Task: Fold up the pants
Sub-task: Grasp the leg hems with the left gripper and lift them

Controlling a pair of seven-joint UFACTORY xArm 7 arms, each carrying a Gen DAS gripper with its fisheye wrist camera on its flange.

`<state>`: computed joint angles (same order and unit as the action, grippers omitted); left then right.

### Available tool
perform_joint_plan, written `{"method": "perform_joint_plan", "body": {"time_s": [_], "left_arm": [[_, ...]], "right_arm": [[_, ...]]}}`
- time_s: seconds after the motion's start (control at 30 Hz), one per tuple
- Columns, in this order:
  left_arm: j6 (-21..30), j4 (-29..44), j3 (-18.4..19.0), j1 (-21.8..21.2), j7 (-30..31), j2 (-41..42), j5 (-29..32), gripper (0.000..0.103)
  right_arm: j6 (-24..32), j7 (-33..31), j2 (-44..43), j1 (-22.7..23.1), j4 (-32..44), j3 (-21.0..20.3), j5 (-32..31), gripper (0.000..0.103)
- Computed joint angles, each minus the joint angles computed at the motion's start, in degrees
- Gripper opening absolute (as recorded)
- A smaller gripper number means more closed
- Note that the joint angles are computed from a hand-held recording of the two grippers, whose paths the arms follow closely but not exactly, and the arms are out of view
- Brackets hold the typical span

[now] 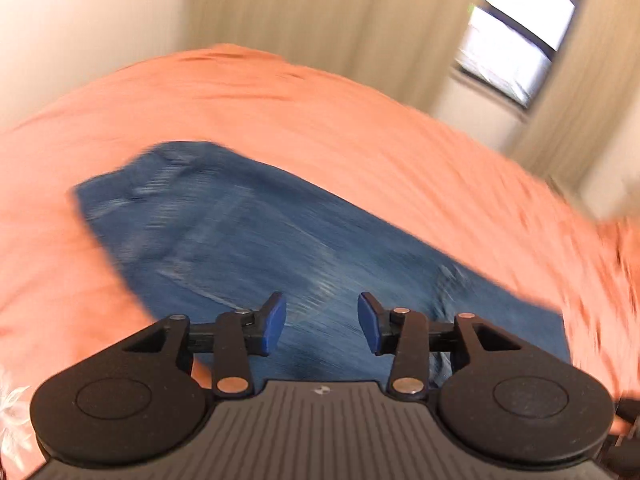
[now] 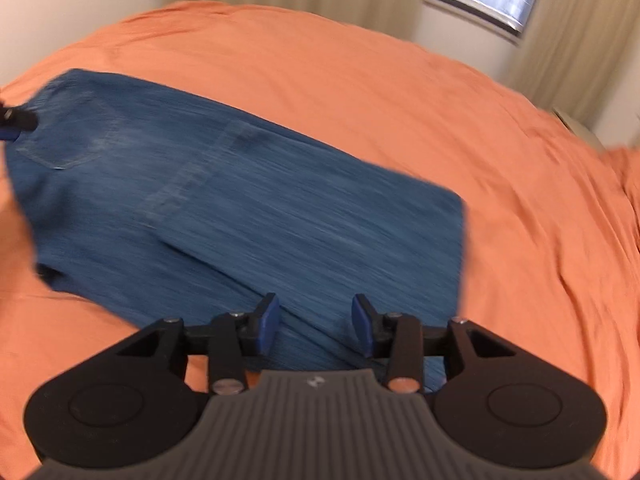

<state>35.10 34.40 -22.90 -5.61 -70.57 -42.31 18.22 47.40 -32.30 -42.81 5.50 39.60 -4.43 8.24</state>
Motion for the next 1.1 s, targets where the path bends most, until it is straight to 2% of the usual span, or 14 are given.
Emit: {"method": "perform_joint_plan", "body": {"time_s": [0.13,0.23,0.33,0.43,0.6,0.7,0.83,0.93,1.03,1.07,1.1], "left_arm": [[2.67,-6.38,3.67,1.99,-5.62,-9.46,-3.36,0.052],[2.66,-10.43,7.96,2.75,-4.88,-13.87,-5.60,0.053],[0.09,-14.71,12.69,4.15,-2.91,-17.43,-8.38,0.055],[-4.38,-20.07,16.06,6.05,-2.20,-21.76,-12.05,0.059],[-10.53,-28.38,16.99,11.10,-3.56,-27.39,-16.18,0.060],[-20.52,-31.07,20.69,10.15,-2.20,-22.82,-20.00,0.060],[-29.83,-29.81,19.95,10.61,-0.68,-12.82,-22.52,0.060],[-33.83,-28.09,18.24,12.22,-0.58,-5.75,-23.53,0.061],[-37.87,-27.18,19.03,11.70,1.51,-1.09,-24.04,0.061],[-38.48,-26.72,19.03,11.76,2.33,0.20,-24.10,0.058],[-38.38,-26.16,19.18,11.68,3.05,1.23,-24.27,0.051]], "right_arm": [[-0.22,2.15,2.41,2.67,1.40,3.30,1.19,0.037],[0.25,5.81,6.63,4.24,4.07,5.25,2.41,0.037],[0.44,6.36,11.15,6.55,6.85,6.51,2.80,0.037],[-1.01,7.19,15.14,7.04,9.25,8.87,0.14,0.037],[-1.93,12.11,21.37,6.51,13.46,11.37,-4.74,0.037],[-1.54,12.95,24.29,6.83,15.29,11.13,-5.84,0.037],[-1.07,11.81,27.61,7.61,17.06,9.94,-3.76,0.036],[0.11,11.83,29.93,7.60,17.98,10.27,-4.36,0.039],[-0.89,10.25,30.58,7.93,17.37,10.48,-4.92,0.039],[-0.80,9.67,30.77,8.00,17.41,10.36,-4.69,0.039],[-0.48,9.27,31.07,7.99,17.66,10.14,-4.16,0.039]]}}
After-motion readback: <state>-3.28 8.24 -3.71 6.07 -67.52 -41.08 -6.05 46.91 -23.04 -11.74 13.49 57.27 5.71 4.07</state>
